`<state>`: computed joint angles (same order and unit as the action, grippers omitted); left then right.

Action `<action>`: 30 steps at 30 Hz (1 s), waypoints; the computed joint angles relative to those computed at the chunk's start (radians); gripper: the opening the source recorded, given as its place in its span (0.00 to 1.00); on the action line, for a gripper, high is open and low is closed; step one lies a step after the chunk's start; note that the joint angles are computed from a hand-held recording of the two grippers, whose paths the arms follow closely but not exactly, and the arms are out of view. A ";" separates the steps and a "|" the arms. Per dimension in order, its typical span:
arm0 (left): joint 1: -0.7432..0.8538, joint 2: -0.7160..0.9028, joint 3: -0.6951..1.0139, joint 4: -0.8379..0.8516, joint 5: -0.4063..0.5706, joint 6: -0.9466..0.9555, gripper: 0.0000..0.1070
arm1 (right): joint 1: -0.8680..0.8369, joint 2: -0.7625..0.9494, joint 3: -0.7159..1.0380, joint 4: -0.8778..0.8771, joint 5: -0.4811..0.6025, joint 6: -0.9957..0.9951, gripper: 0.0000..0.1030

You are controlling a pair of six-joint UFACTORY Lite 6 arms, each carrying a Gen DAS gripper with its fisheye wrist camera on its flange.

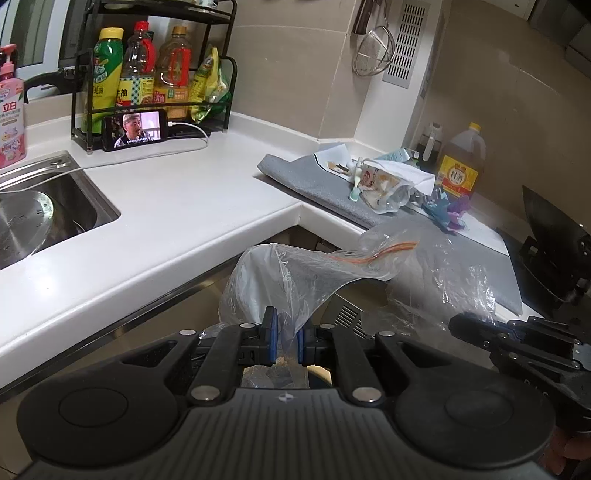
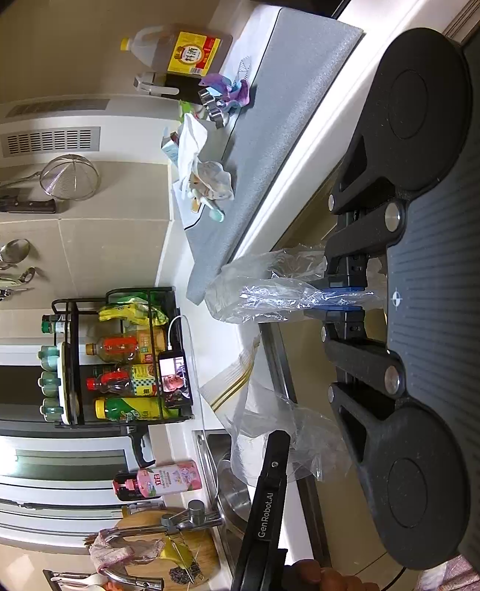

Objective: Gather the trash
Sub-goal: 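Carry both held bags down toward the blue-lined bin under the counter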

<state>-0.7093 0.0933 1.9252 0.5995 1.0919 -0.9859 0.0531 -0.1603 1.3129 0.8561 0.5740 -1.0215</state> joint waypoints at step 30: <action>0.044 0.045 0.056 -0.107 0.032 0.096 0.10 | 0.008 -0.039 -0.039 -0.025 -0.013 -0.004 0.07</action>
<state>-0.6653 0.1380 1.9810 0.4929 1.1240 -0.8895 0.0612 -0.1989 1.2734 0.8307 0.5611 -1.0252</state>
